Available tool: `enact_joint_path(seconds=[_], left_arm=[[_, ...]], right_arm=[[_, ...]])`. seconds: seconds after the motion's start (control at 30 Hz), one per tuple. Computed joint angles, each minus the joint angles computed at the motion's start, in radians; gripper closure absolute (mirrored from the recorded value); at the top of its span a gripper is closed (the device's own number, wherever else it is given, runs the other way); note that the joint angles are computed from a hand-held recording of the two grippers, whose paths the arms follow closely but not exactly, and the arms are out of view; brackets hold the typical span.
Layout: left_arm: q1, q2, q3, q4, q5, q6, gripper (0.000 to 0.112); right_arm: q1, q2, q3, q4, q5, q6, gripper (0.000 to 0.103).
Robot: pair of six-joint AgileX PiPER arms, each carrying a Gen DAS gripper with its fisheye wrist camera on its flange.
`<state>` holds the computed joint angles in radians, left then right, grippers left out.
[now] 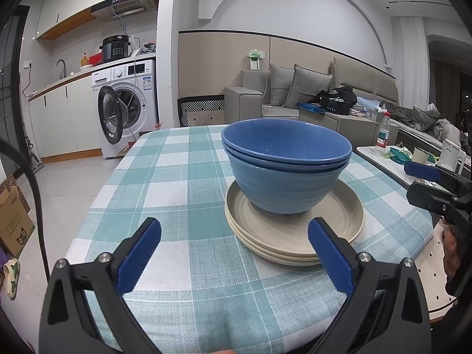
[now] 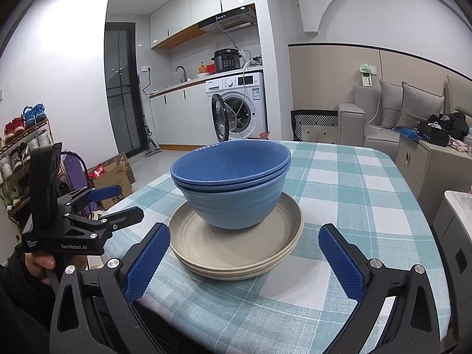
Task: Organize plates and bowls
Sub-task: 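Back both tools away from the bowls stacked on the plates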
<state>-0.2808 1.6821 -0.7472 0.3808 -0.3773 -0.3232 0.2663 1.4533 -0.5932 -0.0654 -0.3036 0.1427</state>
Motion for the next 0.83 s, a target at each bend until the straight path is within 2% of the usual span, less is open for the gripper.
enact_joint_path(seconds=[0.83], left_arm=[[-0.011,-0.005,0.007,-0.008,-0.006,0.017,0.011]], right_arm=[[-0.008,-0.004,0.006,-0.04,-0.009,0.032,0.001]])
